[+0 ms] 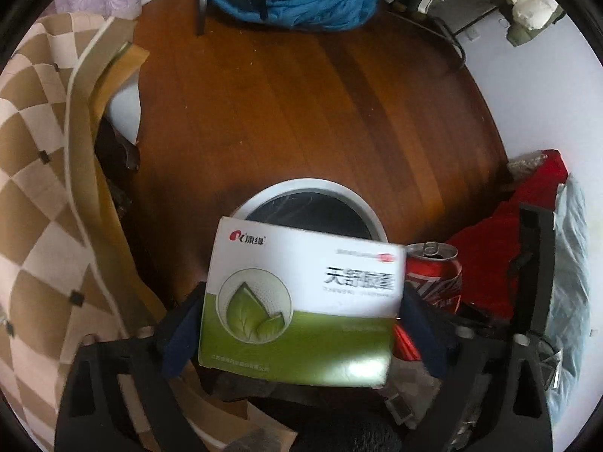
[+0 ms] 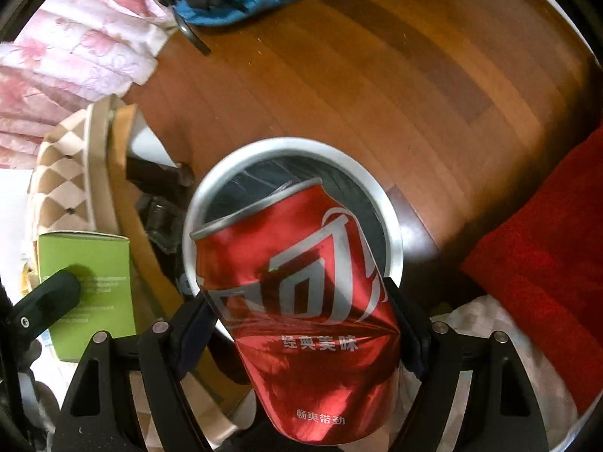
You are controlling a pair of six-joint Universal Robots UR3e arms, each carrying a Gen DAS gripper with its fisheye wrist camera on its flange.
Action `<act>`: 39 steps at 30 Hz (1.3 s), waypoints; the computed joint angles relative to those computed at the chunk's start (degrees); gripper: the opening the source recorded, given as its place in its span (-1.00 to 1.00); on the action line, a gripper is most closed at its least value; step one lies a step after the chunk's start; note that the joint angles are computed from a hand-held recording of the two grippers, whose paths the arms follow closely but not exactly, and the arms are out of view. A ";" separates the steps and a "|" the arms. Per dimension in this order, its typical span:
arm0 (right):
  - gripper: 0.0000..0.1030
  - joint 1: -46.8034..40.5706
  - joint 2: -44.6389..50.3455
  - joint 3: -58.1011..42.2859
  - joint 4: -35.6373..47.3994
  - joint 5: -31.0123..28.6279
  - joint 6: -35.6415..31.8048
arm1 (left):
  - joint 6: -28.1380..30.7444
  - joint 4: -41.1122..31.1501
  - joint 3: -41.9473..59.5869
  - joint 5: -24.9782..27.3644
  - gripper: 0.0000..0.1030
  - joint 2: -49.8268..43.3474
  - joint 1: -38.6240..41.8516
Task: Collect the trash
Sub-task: 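Carry both items to the white bin and open both tools to drop them, then grasp the milk carton with the left tool while the right tool grasps the white barcode box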
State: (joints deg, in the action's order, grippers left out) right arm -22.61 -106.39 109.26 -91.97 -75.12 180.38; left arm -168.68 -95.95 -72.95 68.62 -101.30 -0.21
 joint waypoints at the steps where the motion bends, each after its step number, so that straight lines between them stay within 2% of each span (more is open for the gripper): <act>1: 0.62 -0.23 0.84 1.25 -1.58 0.17 0.28 | -0.30 1.00 0.24 -0.03 0.99 -0.67 -0.28; 3: 0.67 -0.39 1.09 3.37 -3.39 -0.54 0.30 | -1.13 1.99 0.84 1.38 0.99 -1.13 -1.23; 4: 0.79 -0.22 1.70 3.96 -4.26 -0.86 0.52 | -1.59 2.88 -0.44 2.14 0.99 0.15 -1.57; 5: 1.00 -0.36 2.24 4.88 -5.37 -1.34 0.70 | -2.45 4.19 -1.49 3.28 0.99 0.94 -2.19; 10: 1.00 -1.11 1.19 7.57 -7.77 -2.74 1.74 | -3.40 9.31 -7.03 10.82 1.00 6.08 -4.27; 14: 1.00 1.07 -1.34 5.39 -3.33 -6.96 1.66 | -3.82 10.09 -9.15 14.39 0.99 9.85 -5.38; 17: 1.00 6.03 -2.06 0.45 1.99 -11.52 3.56 | -3.14 8.72 -10.43 16.03 0.99 13.89 -5.11; 19: 1.00 8.80 -2.53 -2.97 5.09 -13.26 5.14 | -2.67 7.31 -10.05 16.27 0.99 15.63 -4.64; 26: 1.00 10.53 -7.45 -14.03 17.01 -13.27 6.62 | -0.31 1.90 -4.70 16.23 0.99 20.66 -2.76; 34: 1.00 8.69 -10.81 -29.45 30.35 -10.86 5.37 | 3.93 -8.87 6.94 11.40 0.99 23.76 1.66; 39: 1.00 8.38 -7.91 -46.44 39.95 -7.98 5.95 | 7.48 -18.07 18.42 7.92 0.99 24.10 7.24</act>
